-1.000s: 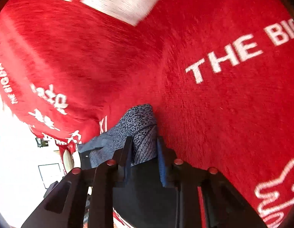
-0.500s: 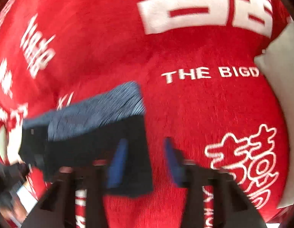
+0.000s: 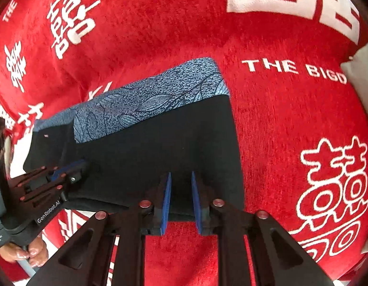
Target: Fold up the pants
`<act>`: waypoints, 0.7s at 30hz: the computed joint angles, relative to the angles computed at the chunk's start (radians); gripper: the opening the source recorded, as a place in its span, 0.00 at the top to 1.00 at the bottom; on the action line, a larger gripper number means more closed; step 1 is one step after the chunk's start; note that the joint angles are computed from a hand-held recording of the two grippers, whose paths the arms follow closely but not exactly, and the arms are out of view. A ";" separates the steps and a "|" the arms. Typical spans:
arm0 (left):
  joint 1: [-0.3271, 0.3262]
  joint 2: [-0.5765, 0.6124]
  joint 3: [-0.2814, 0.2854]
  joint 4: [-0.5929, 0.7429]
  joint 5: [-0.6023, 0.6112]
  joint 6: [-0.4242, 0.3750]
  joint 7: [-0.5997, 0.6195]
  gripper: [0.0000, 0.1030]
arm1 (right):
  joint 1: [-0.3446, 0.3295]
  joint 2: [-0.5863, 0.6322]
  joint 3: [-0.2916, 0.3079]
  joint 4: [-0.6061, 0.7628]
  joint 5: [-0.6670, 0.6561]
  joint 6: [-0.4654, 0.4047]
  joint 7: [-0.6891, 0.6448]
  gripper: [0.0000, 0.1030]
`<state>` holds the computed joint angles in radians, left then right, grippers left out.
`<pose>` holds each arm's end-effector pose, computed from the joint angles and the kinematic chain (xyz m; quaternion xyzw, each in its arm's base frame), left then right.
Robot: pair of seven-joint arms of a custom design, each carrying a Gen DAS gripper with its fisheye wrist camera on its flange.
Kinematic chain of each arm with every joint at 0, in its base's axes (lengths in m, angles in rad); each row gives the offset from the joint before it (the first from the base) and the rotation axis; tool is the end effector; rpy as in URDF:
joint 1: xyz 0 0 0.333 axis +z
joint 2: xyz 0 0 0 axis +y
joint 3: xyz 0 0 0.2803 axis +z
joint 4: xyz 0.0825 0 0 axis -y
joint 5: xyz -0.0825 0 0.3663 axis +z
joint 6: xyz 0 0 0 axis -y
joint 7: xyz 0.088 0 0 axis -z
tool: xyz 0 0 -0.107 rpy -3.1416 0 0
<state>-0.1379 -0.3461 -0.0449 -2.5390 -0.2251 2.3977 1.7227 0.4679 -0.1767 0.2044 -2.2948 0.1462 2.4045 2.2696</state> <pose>0.4288 -0.0807 0.3914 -0.6342 0.7626 -0.1265 0.0162 0.3916 0.3152 0.4236 -0.6567 0.7398 0.0241 0.1445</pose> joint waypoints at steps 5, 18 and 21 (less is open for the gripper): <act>0.009 -0.034 0.005 -0.009 -0.012 -0.012 -0.028 0.93 | -0.002 -0.021 -0.010 -0.023 0.049 0.006 -0.017 0.81; 0.059 -0.200 0.035 -0.118 0.063 0.015 -0.090 0.02 | 0.039 0.018 0.051 0.107 -0.114 -0.091 0.063 0.74; 0.065 -0.219 0.066 -0.126 0.063 -0.018 -0.094 0.02 | 0.062 0.046 0.054 0.145 -0.112 -0.099 0.060 0.74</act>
